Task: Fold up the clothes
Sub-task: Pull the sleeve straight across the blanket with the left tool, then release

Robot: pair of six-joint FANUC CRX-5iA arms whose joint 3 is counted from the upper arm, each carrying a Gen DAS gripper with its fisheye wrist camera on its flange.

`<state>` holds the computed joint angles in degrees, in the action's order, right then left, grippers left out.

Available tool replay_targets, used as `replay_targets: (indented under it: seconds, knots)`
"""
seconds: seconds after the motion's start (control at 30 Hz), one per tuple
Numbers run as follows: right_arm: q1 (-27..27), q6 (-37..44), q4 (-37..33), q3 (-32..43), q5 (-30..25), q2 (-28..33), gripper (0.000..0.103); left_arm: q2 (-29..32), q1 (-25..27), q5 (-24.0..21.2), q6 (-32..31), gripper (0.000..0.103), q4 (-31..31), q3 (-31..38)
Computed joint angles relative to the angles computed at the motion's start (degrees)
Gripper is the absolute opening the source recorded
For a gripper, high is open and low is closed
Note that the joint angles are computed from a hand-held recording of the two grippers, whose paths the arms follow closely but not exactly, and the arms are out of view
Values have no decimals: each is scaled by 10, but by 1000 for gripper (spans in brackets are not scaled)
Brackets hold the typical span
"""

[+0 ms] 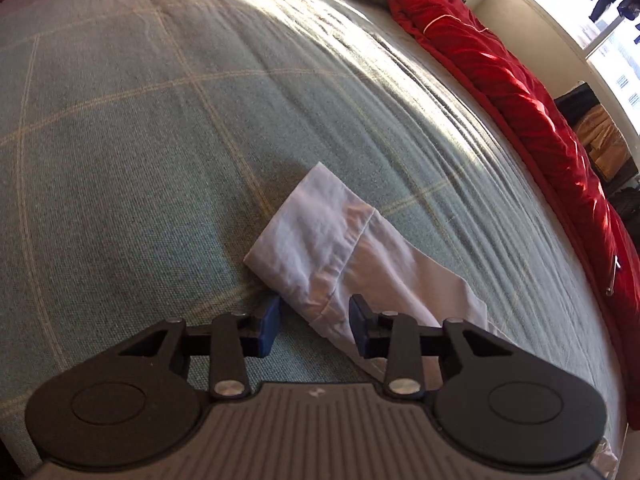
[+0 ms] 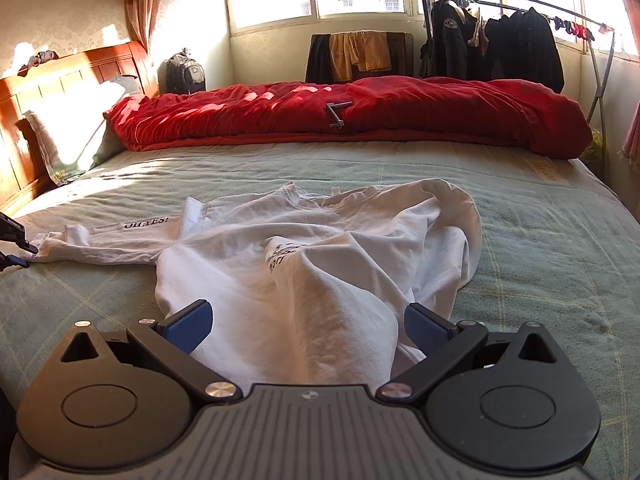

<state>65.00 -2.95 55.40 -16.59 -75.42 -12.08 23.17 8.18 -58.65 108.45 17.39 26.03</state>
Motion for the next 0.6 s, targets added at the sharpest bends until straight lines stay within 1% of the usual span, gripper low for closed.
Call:
replay_targets:
  seconds: [0.07,0.1,0.13,0.17,0.2,0.23,0.37,0.47,0.5,0.53,0.6]
  knots:
    - [0,3,0,2,3,2,103,-6,4,35,5,35,24,-29]
    - [1,4,0,3,3,3,103,-8,3,46,10,35,23,-35]
    - [1,5,1,4,3,4,103,-9,-2,47,17,30,3,-30]
    - [2,6,2,4,3,5,103,-10,-8,47,21,17,-17,-24]
    - [2,7,3,5,2,5,103,-11,-15,45,21,16,-39,-17]
    - [3,7,3,5,1,5,103,-13,-21,43,21,11,-57,-12]
    - [9,10,7,4,-8,2,103,-38,-28,45,25,10,-90,-13]
    - [12,0,11,-1,-12,-5,103,-48,-25,34,4,11,-93,-10]
    - [12,-5,11,-3,-12,-7,103,-48,-24,25,1,13,-95,-5]
    - [13,-10,10,-5,-12,-9,103,-46,-24,12,4,19,-102,3]
    - [16,-10,6,-4,-15,-11,103,-43,-23,-7,6,20,-105,11]
